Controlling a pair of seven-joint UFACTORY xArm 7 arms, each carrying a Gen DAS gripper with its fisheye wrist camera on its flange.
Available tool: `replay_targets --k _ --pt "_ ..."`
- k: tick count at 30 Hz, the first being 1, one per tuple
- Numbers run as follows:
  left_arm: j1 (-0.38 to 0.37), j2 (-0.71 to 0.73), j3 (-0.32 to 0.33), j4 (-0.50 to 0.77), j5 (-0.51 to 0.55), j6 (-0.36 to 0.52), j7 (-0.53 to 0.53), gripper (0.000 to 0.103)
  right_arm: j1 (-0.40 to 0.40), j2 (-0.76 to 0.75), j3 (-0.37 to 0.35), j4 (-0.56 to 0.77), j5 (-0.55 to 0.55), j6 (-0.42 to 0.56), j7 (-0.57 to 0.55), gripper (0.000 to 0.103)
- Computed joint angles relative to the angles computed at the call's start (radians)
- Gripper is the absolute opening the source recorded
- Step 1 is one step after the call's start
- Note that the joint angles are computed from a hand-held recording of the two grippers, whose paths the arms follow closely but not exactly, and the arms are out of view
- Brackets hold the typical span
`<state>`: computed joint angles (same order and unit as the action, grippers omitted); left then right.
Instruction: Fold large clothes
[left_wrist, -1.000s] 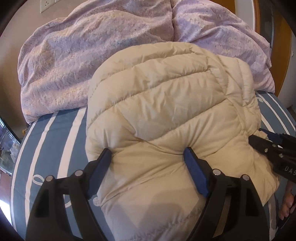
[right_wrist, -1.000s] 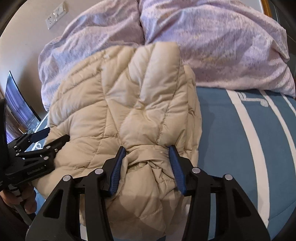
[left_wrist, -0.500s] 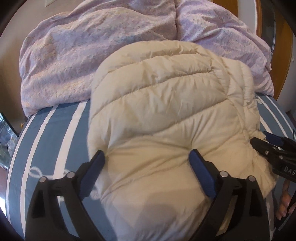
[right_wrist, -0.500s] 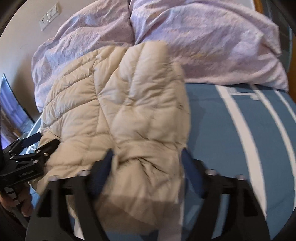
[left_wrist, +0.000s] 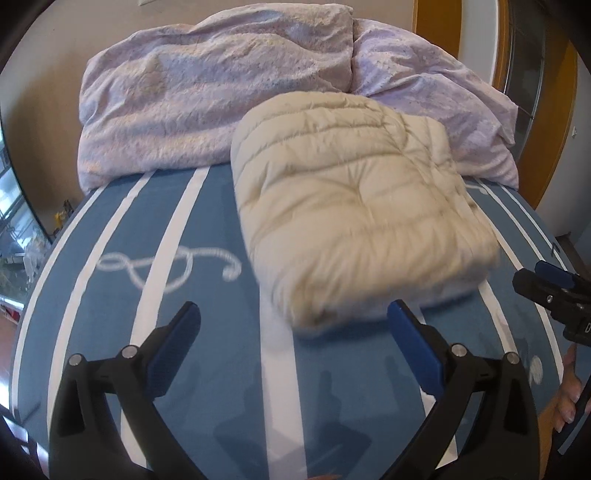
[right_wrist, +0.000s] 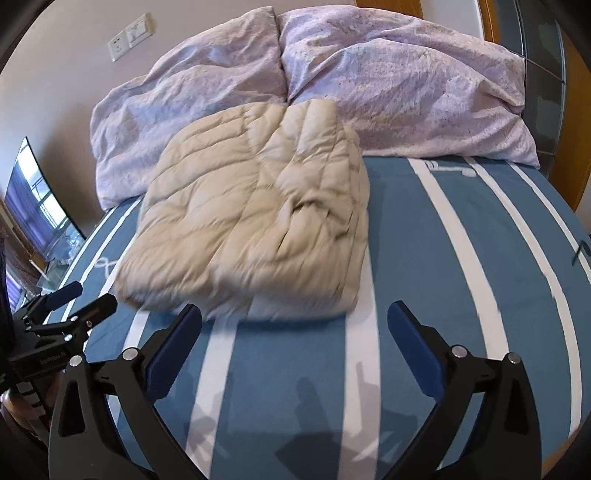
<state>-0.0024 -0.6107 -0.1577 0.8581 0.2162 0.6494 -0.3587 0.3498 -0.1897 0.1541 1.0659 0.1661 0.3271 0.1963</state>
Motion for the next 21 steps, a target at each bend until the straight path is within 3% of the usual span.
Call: replay_targets --k 10,21 --pt "-0.039 -0.221 -0.005 -0.112 -0.065 0.148 -0.023 0.101 -0.023 -0.186 0.080 -0.143 -0.146 0.050 0.164 0.102" --pt "-0.093 -0.330 -0.006 -0.109 -0.135 0.252 0.006 0.101 0.002 -0.300 0.076 -0.192 -0.151 0.120 0.197 0.102"
